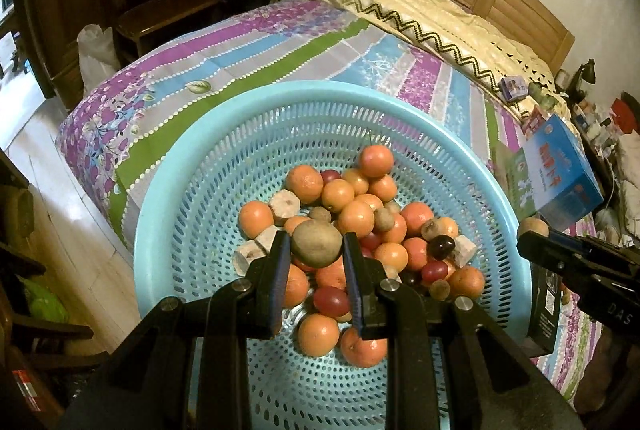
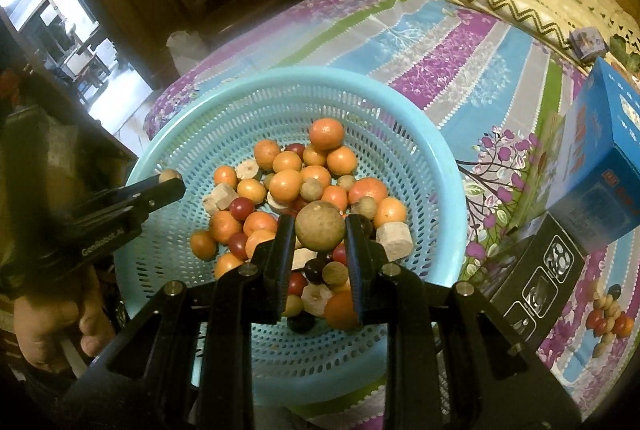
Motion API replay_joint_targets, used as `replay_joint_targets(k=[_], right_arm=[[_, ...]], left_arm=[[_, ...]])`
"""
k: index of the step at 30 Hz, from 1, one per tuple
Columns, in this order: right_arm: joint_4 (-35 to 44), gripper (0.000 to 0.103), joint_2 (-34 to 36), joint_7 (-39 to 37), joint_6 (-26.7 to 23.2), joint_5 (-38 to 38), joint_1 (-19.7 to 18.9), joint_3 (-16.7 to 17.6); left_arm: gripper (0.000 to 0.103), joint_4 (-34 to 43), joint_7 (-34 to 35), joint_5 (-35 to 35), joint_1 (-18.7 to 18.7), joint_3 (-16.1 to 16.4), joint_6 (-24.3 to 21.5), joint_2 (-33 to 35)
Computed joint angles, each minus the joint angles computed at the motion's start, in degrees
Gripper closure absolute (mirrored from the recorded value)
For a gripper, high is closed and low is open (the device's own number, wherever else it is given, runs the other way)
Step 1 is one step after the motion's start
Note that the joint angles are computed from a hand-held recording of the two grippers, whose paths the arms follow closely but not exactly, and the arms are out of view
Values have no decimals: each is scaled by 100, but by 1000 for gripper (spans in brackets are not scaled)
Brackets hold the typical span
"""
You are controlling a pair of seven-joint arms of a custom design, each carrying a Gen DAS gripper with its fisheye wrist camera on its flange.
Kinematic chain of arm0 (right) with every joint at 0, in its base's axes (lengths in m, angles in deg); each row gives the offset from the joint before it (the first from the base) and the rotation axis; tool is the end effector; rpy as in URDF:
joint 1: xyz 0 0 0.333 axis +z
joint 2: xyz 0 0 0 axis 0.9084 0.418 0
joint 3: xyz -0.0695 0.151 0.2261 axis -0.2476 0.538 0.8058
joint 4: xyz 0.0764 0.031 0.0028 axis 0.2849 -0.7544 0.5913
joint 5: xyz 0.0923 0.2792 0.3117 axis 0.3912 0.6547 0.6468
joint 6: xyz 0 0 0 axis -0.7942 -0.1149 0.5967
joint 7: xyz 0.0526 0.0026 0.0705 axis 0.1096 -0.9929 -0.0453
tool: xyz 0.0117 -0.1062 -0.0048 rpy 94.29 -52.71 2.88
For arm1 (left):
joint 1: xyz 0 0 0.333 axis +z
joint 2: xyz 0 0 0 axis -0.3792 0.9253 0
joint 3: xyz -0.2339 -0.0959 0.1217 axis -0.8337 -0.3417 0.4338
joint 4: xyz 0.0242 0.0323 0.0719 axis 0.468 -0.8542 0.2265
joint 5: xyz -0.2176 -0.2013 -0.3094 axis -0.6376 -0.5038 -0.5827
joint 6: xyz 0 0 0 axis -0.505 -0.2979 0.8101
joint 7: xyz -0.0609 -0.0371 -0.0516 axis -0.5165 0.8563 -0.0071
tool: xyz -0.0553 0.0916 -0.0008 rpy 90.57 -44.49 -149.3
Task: Organize fruits
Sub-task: 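Carry both longans in the tools over the light-blue basket, then open both tools to drop the longans into the basket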
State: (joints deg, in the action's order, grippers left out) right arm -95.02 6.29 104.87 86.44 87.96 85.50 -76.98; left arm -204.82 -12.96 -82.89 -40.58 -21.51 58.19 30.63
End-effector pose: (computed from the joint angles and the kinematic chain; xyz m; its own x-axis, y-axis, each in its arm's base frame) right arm 0.4222 0.2539 0.5492 0.2326 -0.9478 -0.2182 -0.8626 -0.0974 -0.4965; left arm 0.4263 -0.2040 0.5209 -0.0632 -0.9724 0.2244 -0.8521 -0.0645 -0.5194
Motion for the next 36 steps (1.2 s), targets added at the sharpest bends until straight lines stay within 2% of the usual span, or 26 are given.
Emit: replay_joint_targets(k=[6,8,9,10,11,13,15,26,33,36], right_arm=[[-20,77,8,5,43,-17,-5,6],[-32,75,12,-8,66,-9,3,-3],[-35,73,16,-7,86,-20,-3,0],[-40,60,17,9,112,-38,-14,10],[-48,46,8,27,128,-54,-23,18],[-82,36,-39,79,210,-136,-55,63],[-84,36,-60,108,242,-236,-81,104],[-193,36,-292,382,311,-954,-249,364],[-390,35,-611,504,313,-1128,-316,387],[-514,31,-804,525,329,-1158,-337,381]], left_arm=[[77,8,-46,16,34,-2,-33,54],[72,20,-48,21,38,-11,-74,80],[60,16,-63,32,46,-24,-69,84],[51,11,-68,35,47,-27,-57,83],[49,-4,-73,44,50,-33,-35,73],[44,-12,-106,81,62,-56,-39,61],[41,-20,-131,102,73,-57,-19,57],[41,-2,-193,160,46,-82,-44,-8],[40,67,-309,284,0,-188,-101,-82],[37,100,-369,343,-32,-234,-133,-108]])
